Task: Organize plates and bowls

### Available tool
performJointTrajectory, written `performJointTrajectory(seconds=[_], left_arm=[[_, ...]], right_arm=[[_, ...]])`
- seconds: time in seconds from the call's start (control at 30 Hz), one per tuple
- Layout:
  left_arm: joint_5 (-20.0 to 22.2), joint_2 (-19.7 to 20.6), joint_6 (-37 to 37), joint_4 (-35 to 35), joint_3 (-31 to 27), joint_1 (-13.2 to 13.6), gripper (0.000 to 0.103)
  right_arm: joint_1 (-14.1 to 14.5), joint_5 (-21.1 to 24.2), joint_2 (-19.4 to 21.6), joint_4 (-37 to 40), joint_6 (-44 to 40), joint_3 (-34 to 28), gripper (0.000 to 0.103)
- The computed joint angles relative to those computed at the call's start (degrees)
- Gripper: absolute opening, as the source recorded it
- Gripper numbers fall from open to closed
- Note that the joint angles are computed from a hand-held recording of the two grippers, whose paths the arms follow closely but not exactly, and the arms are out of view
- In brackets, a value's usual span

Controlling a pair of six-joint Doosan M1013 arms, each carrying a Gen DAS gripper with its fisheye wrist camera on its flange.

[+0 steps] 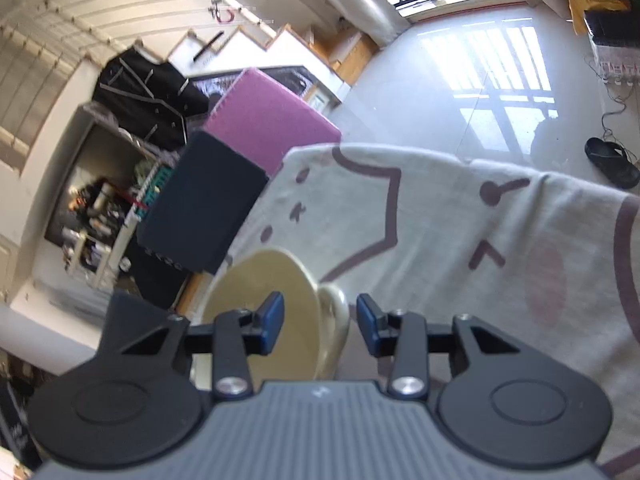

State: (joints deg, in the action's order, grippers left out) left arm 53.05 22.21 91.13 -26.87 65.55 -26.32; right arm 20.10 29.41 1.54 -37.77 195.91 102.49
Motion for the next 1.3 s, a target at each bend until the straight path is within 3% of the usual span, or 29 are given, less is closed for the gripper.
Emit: performJointTrajectory(seconds=[0.07,0.17,0.2,0.27,0.33,0.53,0.67,0.83,0.93,1.0,1.1,1.23,1.3], left_arm=[[0.4,0.7,-0.2,0.8,-0.7,-0.2,0.05],[0.9,1.4,-0.3,2.1,-1.6,-0.4,0.04],[1.0,1.6,-0.5,2.8,-1.8,-0.5,0.035],[1.4,2.0,-2.2,5.7,-2.2,-0.8,0.03],[2.0,2.2,-2.5,7.1,-2.4,-0.9,0.032],[0.6,1.1,-1.0,7.2,-0.5,-0.9,0.032],[1.3,0.2,0.4,7.5,0.4,-0.7,0.032],[2.0,0.3,2.5,4.0,0.5,0.3,0.028],[2.4,0.8,2.8,-4.6,0.4,1.9,0.037],[2.4,1.0,2.8,-6.5,0.2,2.2,0.046],[4.7,1.9,2.9,-3.9,-1.3,1.6,0.046],[5.9,2.6,3.6,-2.9,-1.9,1.1,0.044],[5.8,2.9,4.1,-2.1,-2.0,0.8,0.042]], right_arm=[[0.4,1.2,0.5,2.5,-2.4,-0.6,0.047],[1.4,3.3,0.9,1.9,-0.1,-0.8,0.019],[1.7,3.1,0.7,0.9,2.3,-0.5,0.018],[2.1,3.9,0.7,-0.2,4.3,-0.6,0.018],[2.2,4.7,0.9,-1.1,4.4,-0.9,0.018],[-0.2,0.7,0.7,-1.5,2.1,-0.1,0.017],[-0.8,-0.2,0.5,0.3,-3.7,-0.2,0.017],[-1.3,0.0,0.8,5.4,-16.7,-1.4,0.02],[-1.4,0.7,1.1,5.8,-17.7,-1.6,0.024],[-1.4,0.6,1.3,5.4,-17.2,-1.7,0.027],[-1.4,1.1,1.7,5.5,-16.9,-2.3,0.038],[-1.2,3.0,2.9,5.9,-18.2,-3.8,0.039],[-1.0,4.1,3.0,5.5,-18.9,-4.0,0.029]])
